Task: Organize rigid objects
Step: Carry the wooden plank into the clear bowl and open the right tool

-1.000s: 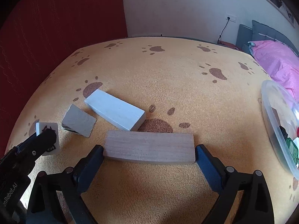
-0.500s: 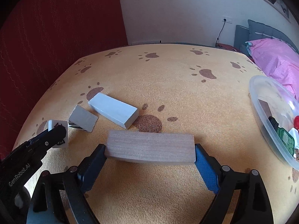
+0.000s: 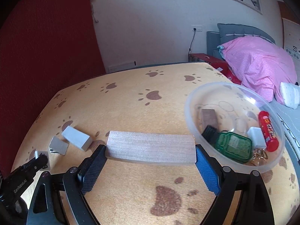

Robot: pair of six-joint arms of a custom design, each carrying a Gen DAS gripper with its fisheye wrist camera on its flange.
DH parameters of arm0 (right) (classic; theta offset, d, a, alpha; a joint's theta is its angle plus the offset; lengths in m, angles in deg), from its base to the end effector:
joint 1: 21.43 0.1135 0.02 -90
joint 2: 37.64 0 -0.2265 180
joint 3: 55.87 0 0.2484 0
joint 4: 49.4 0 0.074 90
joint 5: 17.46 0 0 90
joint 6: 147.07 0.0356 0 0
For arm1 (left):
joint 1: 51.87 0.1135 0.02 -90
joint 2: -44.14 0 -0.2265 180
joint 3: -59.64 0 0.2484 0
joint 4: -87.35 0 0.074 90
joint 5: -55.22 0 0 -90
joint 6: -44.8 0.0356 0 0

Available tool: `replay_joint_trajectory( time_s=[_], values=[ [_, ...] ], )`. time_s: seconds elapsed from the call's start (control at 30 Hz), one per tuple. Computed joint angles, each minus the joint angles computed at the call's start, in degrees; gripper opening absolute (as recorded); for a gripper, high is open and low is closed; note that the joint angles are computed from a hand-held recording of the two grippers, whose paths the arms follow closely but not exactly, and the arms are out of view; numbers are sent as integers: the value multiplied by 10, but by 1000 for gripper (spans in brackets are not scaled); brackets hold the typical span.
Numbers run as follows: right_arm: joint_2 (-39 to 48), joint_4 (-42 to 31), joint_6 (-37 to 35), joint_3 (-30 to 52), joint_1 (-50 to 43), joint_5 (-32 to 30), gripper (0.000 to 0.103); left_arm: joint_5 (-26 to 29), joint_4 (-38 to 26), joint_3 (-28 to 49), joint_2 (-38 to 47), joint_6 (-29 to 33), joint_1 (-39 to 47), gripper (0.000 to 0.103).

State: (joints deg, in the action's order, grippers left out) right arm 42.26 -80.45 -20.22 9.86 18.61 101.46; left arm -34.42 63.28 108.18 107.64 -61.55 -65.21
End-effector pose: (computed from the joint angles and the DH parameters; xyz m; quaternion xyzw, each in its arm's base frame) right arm 0.2371 0.1767 0.2010 0.0702 0.8976 0.0485 0.4324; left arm 0.2374 -0.0565 0.1831 -0.0224 0.9024 -0.1130 0.4152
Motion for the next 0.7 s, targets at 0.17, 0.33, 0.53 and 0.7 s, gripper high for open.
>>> replay_joint_trajectory(
  time_s=[0.17, 0.33, 0.53, 0.7],
  values=[
    [-53, 13, -9, -43, -46, -2, 94, -19, -18, 6, -2, -15, -32, 20],
    [-97, 30, -46, -78, -99, -7, 94, -61, -36, 21, 1, -28, -80, 20],
    [-112, 64, -79, -107, -168, -35, 94, -119, -55, 44, 9, -52, -142, 20],
    [-125, 84, -74, -130, -215, -72, 98, -157, -67, 65, 27, -74, -193, 20]
  ],
)
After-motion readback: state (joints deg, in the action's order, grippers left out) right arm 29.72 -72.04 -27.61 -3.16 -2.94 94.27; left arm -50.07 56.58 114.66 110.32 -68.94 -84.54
